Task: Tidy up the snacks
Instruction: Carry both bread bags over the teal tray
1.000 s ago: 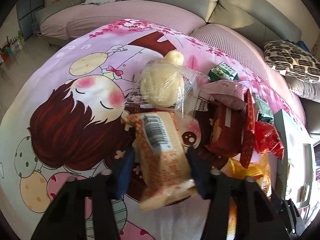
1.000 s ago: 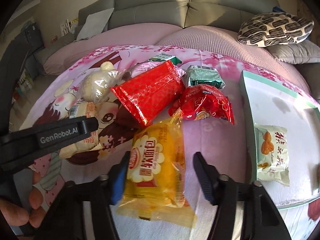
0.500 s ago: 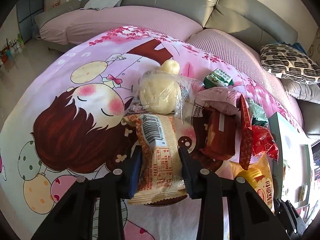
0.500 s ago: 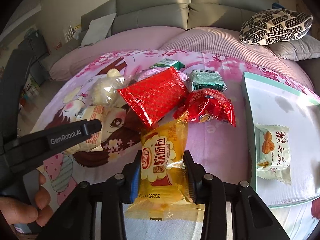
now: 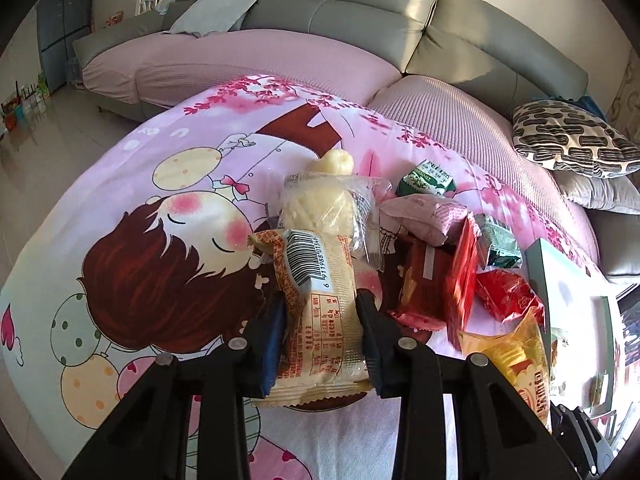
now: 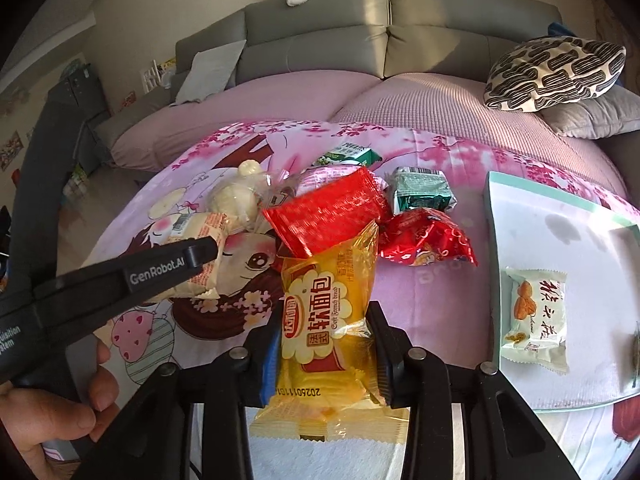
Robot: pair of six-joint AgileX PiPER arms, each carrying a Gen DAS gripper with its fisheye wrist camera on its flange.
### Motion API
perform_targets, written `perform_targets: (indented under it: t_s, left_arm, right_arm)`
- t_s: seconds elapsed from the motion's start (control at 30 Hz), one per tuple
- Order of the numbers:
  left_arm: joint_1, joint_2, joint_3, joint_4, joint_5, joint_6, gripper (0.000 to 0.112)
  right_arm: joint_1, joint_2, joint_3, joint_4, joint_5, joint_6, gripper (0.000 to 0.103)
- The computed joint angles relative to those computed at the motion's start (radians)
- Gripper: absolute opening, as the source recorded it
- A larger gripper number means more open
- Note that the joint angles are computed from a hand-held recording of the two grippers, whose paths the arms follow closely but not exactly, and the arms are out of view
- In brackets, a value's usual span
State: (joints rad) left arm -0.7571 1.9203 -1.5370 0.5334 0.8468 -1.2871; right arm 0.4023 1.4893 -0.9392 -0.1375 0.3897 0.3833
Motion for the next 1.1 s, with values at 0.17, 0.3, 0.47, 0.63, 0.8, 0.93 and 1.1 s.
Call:
perform_targets:
  t_s: [0.17, 0.3, 0.47, 0.63, 0.8, 0.93, 1.1]
  left_arm:
    - [-0.005, -0.016, 0.008, 0.023, 0.003, -0.023, 0.037]
    - [-0.011, -0.029, 0.014, 0.045, 0.011, -0.047, 0.037]
    - [-0.021, -0.033, 0.006, 0.074, 0.018, -0.072, 0.037]
    - [-0.044, -0.020, -0.034, 0.091, 0.015, -0.059, 0.037]
    - [-0.085, 0.035, -0.142, 0.088, 0.013, 0.008, 0.037]
    - [-0.121, 0.108, -0.274, 0.057, 0.018, 0.097, 0.037]
    - [-0.165, 0.237, -0.503, -0.020, 0.059, 0.251, 0.037]
  right_arm:
    - [-0.008, -0.008, 0.004, 0.001, -0.004, 0.003, 0.040]
    - [-0.026, -0.025, 0.014, 0.001, -0.004, 0.007, 0.040]
    - [-0.086, -0.052, 0.028, 0.008, -0.002, 0.010, 0.040]
    - [-0.166, -0.090, 0.042, 0.013, 0.001, 0.002, 0.040]
    - [-0.285, -0.127, 0.057, 0.012, 0.010, -0.007, 0.040]
    - [-0.405, -0.150, 0.067, 0.059, 0.019, -0.061, 0.040]
    - [-0.509, -0.157, 0.063, 0.027, 0.043, -0.050, 0.040]
